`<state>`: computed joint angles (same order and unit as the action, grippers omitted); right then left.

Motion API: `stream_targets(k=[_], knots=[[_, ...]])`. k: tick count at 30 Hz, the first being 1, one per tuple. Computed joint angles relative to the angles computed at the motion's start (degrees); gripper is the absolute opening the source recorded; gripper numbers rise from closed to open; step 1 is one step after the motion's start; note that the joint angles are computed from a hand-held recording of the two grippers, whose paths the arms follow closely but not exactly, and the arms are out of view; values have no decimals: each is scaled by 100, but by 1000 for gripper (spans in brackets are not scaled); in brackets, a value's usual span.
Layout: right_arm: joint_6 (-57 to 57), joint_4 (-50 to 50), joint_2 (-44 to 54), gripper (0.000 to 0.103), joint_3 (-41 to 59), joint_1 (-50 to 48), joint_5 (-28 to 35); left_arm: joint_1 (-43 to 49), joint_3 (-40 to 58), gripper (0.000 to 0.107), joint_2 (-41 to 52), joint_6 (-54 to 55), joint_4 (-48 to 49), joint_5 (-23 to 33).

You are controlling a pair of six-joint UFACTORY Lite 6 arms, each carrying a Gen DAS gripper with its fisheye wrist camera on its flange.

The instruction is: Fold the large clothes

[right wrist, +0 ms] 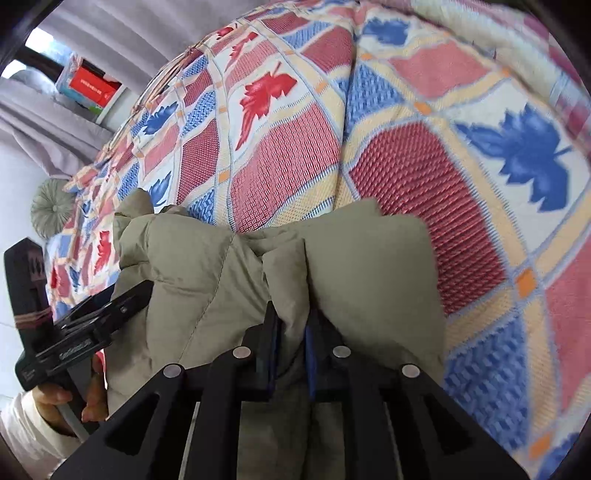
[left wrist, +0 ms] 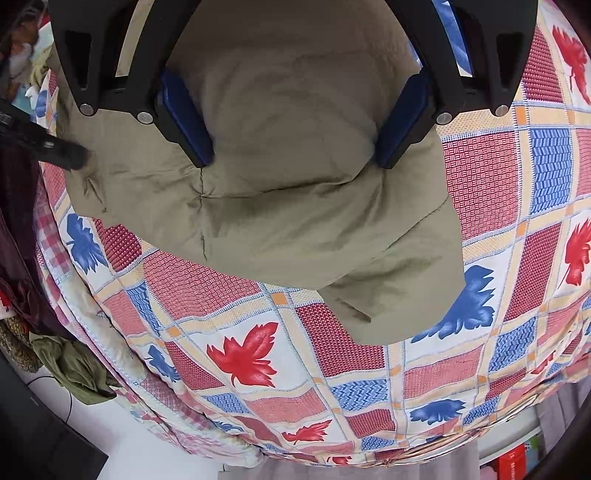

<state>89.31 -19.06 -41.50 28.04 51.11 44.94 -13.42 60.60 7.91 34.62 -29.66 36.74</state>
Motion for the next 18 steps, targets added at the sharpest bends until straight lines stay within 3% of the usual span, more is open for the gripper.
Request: stream_targets(k=[3,6,11,18], knots=[[1131,-733,157,13,818,1382,1200,51,2,90,3,71,-41,35],[1926,-1038,563,13,1402,2554,1805,73,-17,90,-9,92,-68,34],[2545,-543,1310,13,1177,3174,1261,181,6,92,-90,134,-1,222],[3346,-573,1194,13,444,3365,734,794,-28,92,-595,441,106,942]])
